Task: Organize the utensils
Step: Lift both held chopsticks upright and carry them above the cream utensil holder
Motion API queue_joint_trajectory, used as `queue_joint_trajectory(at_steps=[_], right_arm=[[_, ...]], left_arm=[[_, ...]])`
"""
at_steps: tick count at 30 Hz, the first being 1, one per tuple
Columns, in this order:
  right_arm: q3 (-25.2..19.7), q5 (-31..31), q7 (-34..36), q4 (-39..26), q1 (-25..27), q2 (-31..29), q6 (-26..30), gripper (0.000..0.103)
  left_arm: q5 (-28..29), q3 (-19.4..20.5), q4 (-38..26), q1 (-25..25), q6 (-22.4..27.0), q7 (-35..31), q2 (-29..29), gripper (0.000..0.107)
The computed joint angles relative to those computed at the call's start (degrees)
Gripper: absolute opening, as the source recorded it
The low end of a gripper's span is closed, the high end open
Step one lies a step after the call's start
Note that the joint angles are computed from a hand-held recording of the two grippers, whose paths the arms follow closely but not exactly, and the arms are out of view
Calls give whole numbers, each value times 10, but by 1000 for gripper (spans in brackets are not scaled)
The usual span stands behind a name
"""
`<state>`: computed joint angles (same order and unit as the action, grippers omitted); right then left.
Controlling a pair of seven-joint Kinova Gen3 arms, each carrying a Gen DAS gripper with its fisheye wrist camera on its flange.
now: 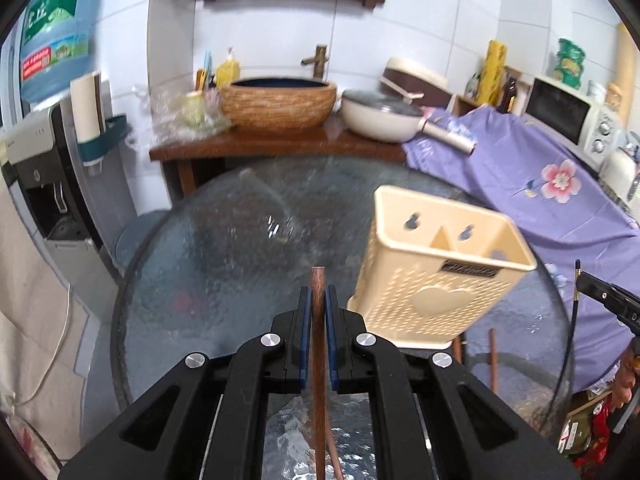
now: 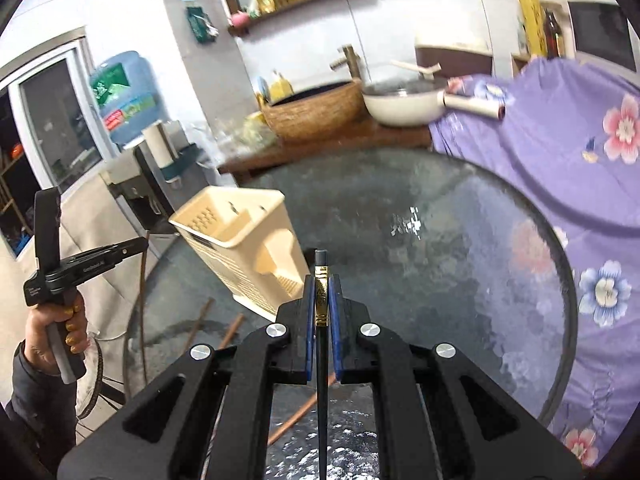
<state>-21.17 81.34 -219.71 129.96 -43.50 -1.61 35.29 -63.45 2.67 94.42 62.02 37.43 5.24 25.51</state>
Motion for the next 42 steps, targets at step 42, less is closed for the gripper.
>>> queue_joint_trajectory(at_steps=[42], right_arm=[[-94, -177, 352, -194, 115, -110, 19, 7]], left_arm=[[-140, 94, -74, -14, 79, 18, -116, 6]])
